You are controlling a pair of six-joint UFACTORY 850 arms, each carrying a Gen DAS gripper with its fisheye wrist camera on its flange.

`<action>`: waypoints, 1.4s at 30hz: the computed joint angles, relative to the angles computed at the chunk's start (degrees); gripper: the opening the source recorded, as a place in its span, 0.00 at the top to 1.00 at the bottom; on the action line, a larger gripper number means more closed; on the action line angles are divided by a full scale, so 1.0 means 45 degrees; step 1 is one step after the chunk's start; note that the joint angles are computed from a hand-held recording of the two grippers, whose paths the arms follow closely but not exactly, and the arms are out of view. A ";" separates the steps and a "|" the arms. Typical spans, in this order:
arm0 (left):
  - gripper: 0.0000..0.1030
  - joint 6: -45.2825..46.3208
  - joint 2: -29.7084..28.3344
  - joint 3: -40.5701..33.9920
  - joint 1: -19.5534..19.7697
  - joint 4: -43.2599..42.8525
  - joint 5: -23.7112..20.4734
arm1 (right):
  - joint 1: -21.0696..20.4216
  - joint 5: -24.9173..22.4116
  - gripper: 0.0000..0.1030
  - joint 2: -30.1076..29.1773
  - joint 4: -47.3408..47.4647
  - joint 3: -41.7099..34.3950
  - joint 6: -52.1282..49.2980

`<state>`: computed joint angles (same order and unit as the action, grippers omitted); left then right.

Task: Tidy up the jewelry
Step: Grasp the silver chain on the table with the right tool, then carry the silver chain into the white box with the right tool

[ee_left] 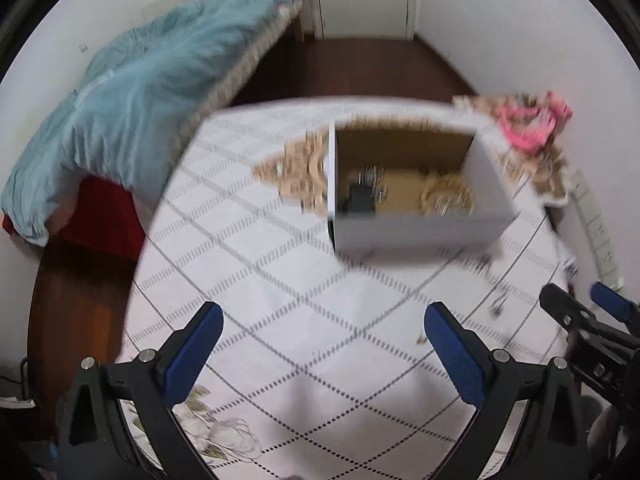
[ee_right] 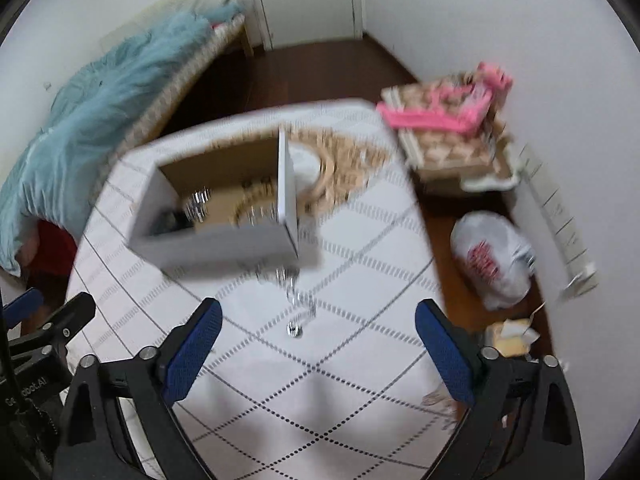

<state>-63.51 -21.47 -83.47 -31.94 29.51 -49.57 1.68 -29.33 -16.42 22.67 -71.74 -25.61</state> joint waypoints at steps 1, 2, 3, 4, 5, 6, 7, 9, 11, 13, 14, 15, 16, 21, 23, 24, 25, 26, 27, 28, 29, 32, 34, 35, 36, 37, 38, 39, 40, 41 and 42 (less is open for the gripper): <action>0.00 0.0010 -0.0101 0.0085 0.0005 -0.0154 -0.0024 | 0.0014 0.0017 0.30 -0.0213 0.0200 0.0098 -0.0205; 0.00 0.0099 -0.0181 0.0133 0.0033 -0.0324 -0.0017 | 0.0024 0.0070 0.33 -0.0359 0.0351 0.0187 -0.0351; 0.00 0.0189 -0.0229 0.0179 0.0058 -0.0488 0.0014 | 0.0049 0.0178 0.36 -0.0512 0.0635 0.0288 -0.0631; 0.00 0.0281 -0.0312 0.0215 0.0090 -0.0706 -0.0006 | 0.0094 0.0327 0.37 -0.0654 0.0829 0.0379 -0.0876; 0.00 0.0384 -0.0373 0.0245 0.0120 -0.0892 0.0005 | 0.0132 0.0459 0.37 -0.0760 0.0978 0.0419 -0.1048; 0.00 0.0458 -0.0419 0.0268 0.0141 -0.1015 0.0031 | 0.0161 0.0611 0.37 -0.0847 0.1399 0.0517 -0.1488; 0.00 0.0478 -0.0454 0.0297 0.0157 -0.1067 -0.0006 | 0.0198 0.0758 0.37 -0.0904 0.1738 0.0608 -0.1866; 0.00 0.0545 -0.0463 0.0390 0.0221 -0.1185 0.0004 | 0.0299 0.0928 0.44 -0.1017 0.1834 0.0665 -0.1987; 0.00 0.0631 -0.0478 0.0463 0.0243 -0.1327 0.0053 | 0.0464 0.1477 0.59 -0.1029 0.1534 0.0833 -0.1823; 0.00 0.0700 -0.0474 0.0532 0.0248 -0.1399 0.0128 | 0.0569 0.1852 0.82 -0.1028 0.1166 0.0940 -0.1593; 0.00 0.0720 -0.0463 0.0574 0.0249 -0.1429 0.0191 | 0.0561 0.1910 0.91 -0.1019 0.1071 0.0967 -0.1504; 0.00 0.0732 -0.0468 0.0595 0.0246 -0.1470 0.0220 | 0.0481 0.1840 0.90 -0.1016 0.1492 0.0996 -0.1897; 0.00 0.0763 -0.0467 0.0629 0.0241 -0.1545 0.0255 | 0.0398 0.1755 0.90 -0.1003 0.1707 0.1020 -0.2129; 0.00 0.1058 -0.0401 0.0889 0.0169 -0.2006 0.0837 | -0.0164 0.1169 0.90 -0.0528 0.1962 0.1325 -0.2333; 0.01 0.1305 -0.0481 0.0845 0.0116 -0.2351 0.1077 | -0.0392 0.1096 0.90 -0.0264 0.2072 0.1540 -0.2350; 0.01 0.1550 -0.0542 0.0794 0.0101 -0.2646 0.1264 | -0.0500 0.1082 0.90 -0.0122 0.2117 0.1658 -0.2305; 0.01 0.1797 -0.0634 0.0729 0.0052 -0.2932 0.1523 | -0.0596 0.1111 0.90 -0.0004 0.2148 0.1763 -0.2274; 0.01 0.1855 -0.0677 0.0683 0.0000 -0.2978 0.1629 | -0.0653 0.1180 0.90 0.0073 0.2126 0.1836 -0.2212; 0.01 0.1916 -0.0769 0.0601 -0.0068 -0.2992 0.1780 | -0.0711 0.1249 0.90 0.0122 0.2059 0.1875 -0.2105; 0.01 0.1980 -0.0893 0.0494 -0.0165 -0.2958 0.1970 | -0.0740 0.1287 0.90 0.0170 0.2030 0.1931 -0.2045; 0.06 0.2005 -0.0974 0.0421 -0.0208 -0.2932 0.2038 | -0.0768 0.1358 0.90 0.0154 0.1923 0.1935 -0.1896; 0.35 0.2177 -0.1284 0.0082 -0.0344 -0.2931 0.2134 | -0.0829 0.1416 0.90 0.0114 0.1740 0.1966 -0.1603; 0.43 0.2311 -0.1448 -0.0080 -0.0394 -0.2899 0.2141 | -0.0849 0.1471 0.90 0.0063 0.1536 0.1959 -0.1333; 0.51 0.2246 -0.1478 -0.0130 -0.0444 -0.2678 0.2139 | -0.0851 0.1425 0.90 0.0019 0.1525 0.1915 -0.1268; 0.55 0.2209 -0.1527 -0.0198 -0.0490 -0.2465 0.2113 | -0.0857 0.1407 0.90 -0.0005 0.1493 0.1900 -0.1224; 0.62 0.2233 -0.1570 -0.0254 -0.0499 -0.2385 0.2100 | -0.0848 0.1453 0.90 -0.0002 0.1439 0.1920 -0.1184; 0.66 0.2236 -0.1593 -0.0282 -0.0519 -0.2260 0.2085 | -0.0839 0.1471 0.90 0.0012 0.1433 0.1948 -0.1185; 0.68 0.2248 -0.1588 -0.0273 -0.0520 -0.2164 0.2081 | -0.0837 0.1471 0.90 0.0008 0.1436 0.1963 -0.1182; 0.74 0.2266 -0.1582 -0.0262 -0.0501 -0.2092 0.2105 | -0.0828 0.1489 0.90 -0.0002 0.1392 0.1973 -0.1148; 0.79 0.2271 -0.1570 -0.0240 -0.0484 -0.2024 0.2154 | -0.0814 0.1514 0.90 -0.0012 0.1339 0.1981 -0.1100; 0.81 0.2309 -0.1550 -0.0193 -0.0445 -0.2027 0.2240 | -0.0809 0.1522 0.90 -0.0028 0.1323 0.1983 -0.1068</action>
<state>-53.12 -28.45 -84.34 -33.94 20.39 -39.49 -1.96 -22.48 -16.54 28.62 -62.82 -30.41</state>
